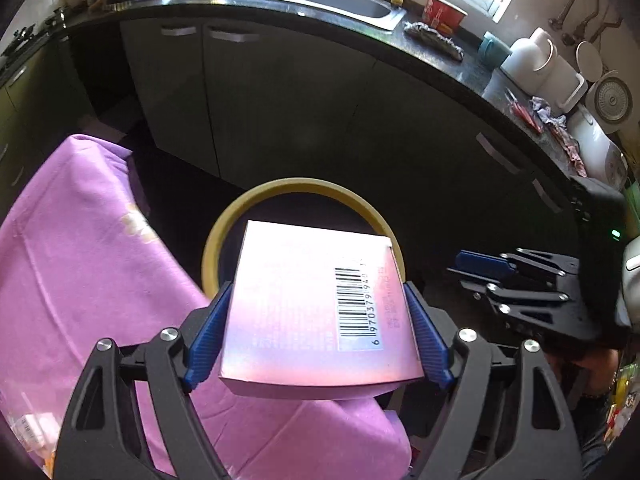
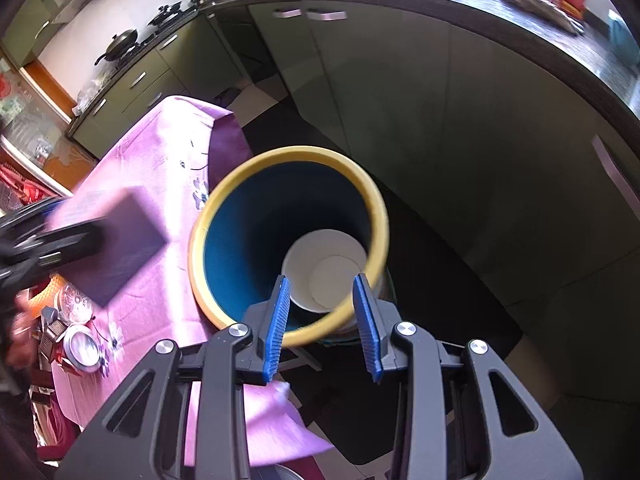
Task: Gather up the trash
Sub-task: 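Carry the pink box over the bin and open the left gripper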
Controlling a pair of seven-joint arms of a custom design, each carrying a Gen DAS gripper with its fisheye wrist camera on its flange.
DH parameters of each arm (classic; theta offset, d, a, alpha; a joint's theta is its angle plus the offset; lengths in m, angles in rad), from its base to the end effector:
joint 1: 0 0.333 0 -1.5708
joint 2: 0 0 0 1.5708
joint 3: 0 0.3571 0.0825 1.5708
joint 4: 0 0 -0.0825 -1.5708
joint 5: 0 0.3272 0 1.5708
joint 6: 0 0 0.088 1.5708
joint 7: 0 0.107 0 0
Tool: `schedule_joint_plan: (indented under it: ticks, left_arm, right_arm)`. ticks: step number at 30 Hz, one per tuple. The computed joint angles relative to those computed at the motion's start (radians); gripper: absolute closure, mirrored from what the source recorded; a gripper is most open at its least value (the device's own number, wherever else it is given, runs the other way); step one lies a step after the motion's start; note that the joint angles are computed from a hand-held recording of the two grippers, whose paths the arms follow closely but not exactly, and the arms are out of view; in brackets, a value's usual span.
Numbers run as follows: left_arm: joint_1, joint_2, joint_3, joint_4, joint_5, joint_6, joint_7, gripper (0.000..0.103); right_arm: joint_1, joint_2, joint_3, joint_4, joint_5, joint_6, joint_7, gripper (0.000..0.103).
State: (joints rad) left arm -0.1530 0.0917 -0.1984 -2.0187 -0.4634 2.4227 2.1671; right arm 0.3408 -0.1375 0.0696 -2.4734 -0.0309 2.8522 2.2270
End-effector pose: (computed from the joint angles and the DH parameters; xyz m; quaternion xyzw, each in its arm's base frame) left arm 0.5212 -0.1892 0.5103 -0.4358 0.8678 -0.2387 0.0051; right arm 0.4164 0.1842 0.4811 -0.6057 0.7536 -0.0759 0.2438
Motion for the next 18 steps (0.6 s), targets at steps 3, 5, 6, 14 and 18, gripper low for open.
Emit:
schedule_joint_plan:
  ticks: [3, 5, 6, 14, 18]
  left_arm:
    - [-0.044, 0.125, -0.011, 0.082, 0.087, -0.009, -0.103, 0.026]
    - [-0.067, 0.18, -0.011, 0.108, 0.134, 0.004, -0.151, 0.026]
    - [-0.08, 0.211, -0.008, 0.125, 0.159, 0.007, -0.183, 0.025]
    - [-0.129, 0.304, 0.001, 0.156, 0.285, 0.022, -0.329, 0.021]
    - [-0.073, 0.223, -0.036, 0.099, 0.2, 0.016, -0.255, 0.02]
  right_arm:
    - [-0.005, -0.038, -0.014, -0.046, 0.012, 0.012, -0.009, 0.07]
    - [-0.008, -0.057, -0.023, -0.07, 0.018, 0.019, -0.014, 0.07]
    - [-0.009, -0.066, -0.028, -0.082, 0.022, 0.022, -0.017, 0.069]
    - [-0.01, -0.114, -0.047, -0.14, 0.036, 0.03, -0.024, 0.066]
    - [0.002, -0.123, -0.054, -0.145, 0.047, 0.032, -0.04, 0.065]
